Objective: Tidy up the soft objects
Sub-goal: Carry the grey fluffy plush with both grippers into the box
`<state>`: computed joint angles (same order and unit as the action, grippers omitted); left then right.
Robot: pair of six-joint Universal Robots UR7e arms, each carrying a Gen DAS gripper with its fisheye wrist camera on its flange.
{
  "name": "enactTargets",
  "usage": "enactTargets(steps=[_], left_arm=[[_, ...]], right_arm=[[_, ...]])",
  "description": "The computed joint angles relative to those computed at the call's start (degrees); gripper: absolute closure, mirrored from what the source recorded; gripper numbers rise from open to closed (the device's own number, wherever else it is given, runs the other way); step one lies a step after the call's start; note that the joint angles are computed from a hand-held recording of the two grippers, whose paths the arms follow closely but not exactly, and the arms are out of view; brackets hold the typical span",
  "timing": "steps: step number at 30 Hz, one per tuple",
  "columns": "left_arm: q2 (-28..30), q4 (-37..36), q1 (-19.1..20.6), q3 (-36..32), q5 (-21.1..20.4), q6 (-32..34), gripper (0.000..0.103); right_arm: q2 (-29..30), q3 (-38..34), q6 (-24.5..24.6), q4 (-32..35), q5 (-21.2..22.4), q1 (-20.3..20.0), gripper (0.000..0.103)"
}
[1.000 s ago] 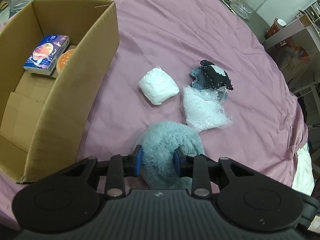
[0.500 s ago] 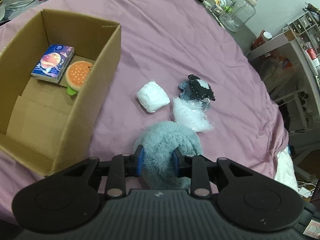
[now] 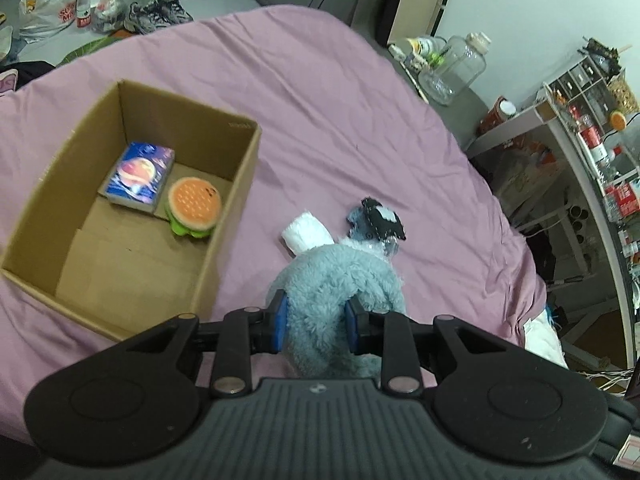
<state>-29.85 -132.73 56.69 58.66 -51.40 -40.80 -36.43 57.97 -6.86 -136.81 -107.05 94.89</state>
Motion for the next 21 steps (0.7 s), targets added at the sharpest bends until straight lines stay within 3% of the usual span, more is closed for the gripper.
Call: enactTargets(steps=[21], left_arm=[[-9.9, -6.4, 2.7, 10.4, 1.4, 1.2, 0.076]], right_arm=[[6.5, -4.0, 1.2, 0.7, 1.0, 4.5, 0.093]])
